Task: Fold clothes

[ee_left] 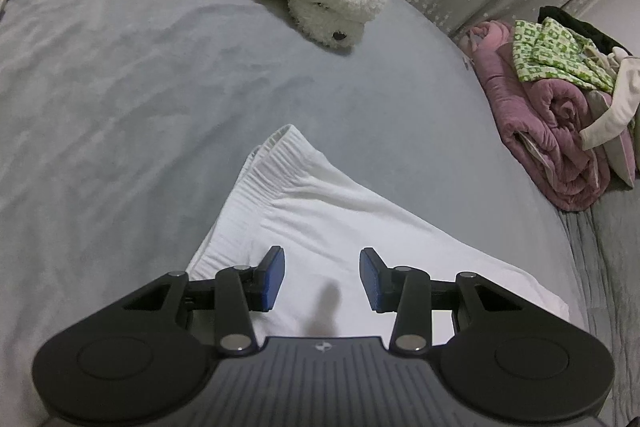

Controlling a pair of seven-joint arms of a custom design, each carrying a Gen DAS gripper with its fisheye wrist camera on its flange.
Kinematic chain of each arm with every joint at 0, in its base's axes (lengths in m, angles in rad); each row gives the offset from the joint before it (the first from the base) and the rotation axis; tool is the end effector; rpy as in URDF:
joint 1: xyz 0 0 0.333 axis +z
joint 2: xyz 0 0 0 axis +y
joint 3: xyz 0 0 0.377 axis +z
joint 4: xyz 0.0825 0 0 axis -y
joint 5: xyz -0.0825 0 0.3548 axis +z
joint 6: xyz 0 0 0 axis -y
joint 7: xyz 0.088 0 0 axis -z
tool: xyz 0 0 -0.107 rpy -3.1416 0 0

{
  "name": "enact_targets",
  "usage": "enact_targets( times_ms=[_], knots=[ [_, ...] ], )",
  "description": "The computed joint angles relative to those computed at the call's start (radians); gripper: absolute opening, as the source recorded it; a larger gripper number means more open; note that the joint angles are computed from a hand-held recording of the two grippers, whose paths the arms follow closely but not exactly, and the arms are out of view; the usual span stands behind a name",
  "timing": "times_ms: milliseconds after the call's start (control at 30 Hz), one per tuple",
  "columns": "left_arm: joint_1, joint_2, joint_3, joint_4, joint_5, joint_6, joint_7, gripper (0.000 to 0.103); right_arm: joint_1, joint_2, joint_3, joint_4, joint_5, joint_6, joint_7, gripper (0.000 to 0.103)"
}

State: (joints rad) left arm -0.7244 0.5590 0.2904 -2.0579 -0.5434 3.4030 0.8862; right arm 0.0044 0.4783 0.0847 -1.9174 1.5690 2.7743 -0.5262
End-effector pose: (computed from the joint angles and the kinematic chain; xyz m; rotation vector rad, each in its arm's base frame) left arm 0.5977 -0.2437 0.3427 -2.4614 1.1018 -1.1233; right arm 0.6389 0.0073 0.3278 -2.1647 0.9570 -0.5300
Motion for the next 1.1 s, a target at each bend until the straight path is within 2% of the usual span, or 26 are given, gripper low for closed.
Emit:
enact_targets(
  times_ms=[67, 300, 467, 533, 633, 767, 800, 900, 967, 1100],
  knots=[
    [0.009, -0.002, -0.009, -0.002, 0.004, 0.001, -0.001, 0.040, -0.002, -0.001, 0.000, -0.001, 0.000, -0.009, -0.006, 0.051],
    [0.038, -0.001, -0.038, -0.001, 0.024, -0.003, -0.014, 0.040, -0.029, 0.019, 0.017, 0.004, -0.120, -0.080, 0.148, 0.051],
    [0.042, -0.001, -0.042, -0.002, 0.032, -0.007, -0.022, 0.040, -0.068, 0.021, 0.014, 0.024, -0.247, -0.200, 0.395, 0.048],
    [0.042, -0.001, -0.040, -0.001, 0.036, -0.009, -0.025, 0.040, -0.097, 0.038, 0.010, 0.054, -0.298, -0.282, 0.549, 0.048],
    [0.037, 0.002, -0.034, 0.000, 0.042, -0.013, -0.028, 0.040, -0.171, 0.089, 0.018, 0.129, -0.334, -0.469, 0.759, 0.048],
    [0.028, 0.006, -0.020, 0.005, 0.058, -0.032, -0.028, 0.040, -0.206, 0.117, 0.029, 0.150, -0.328, -0.519, 0.793, 0.040],
    [0.022, 0.006, -0.011, 0.006, 0.065, -0.041, -0.028, 0.040, -0.210, 0.115, 0.030, 0.149, -0.333, -0.527, 0.790, 0.031],
    [0.018, 0.006, -0.002, 0.003, 0.090, -0.053, -0.039, 0.040, -0.212, 0.104, 0.027, 0.138, -0.346, -0.524, 0.764, 0.014],
    [0.011, 0.006, 0.008, 0.002, 0.107, -0.060, -0.043, 0.040, -0.220, 0.100, 0.026, 0.137, -0.343, -0.528, 0.761, 0.009],
    [0.003, 0.004, 0.022, 0.001, 0.135, -0.069, -0.059, 0.040, -0.221, 0.079, 0.025, 0.123, -0.337, -0.519, 0.719, 0.008]
  ],
)
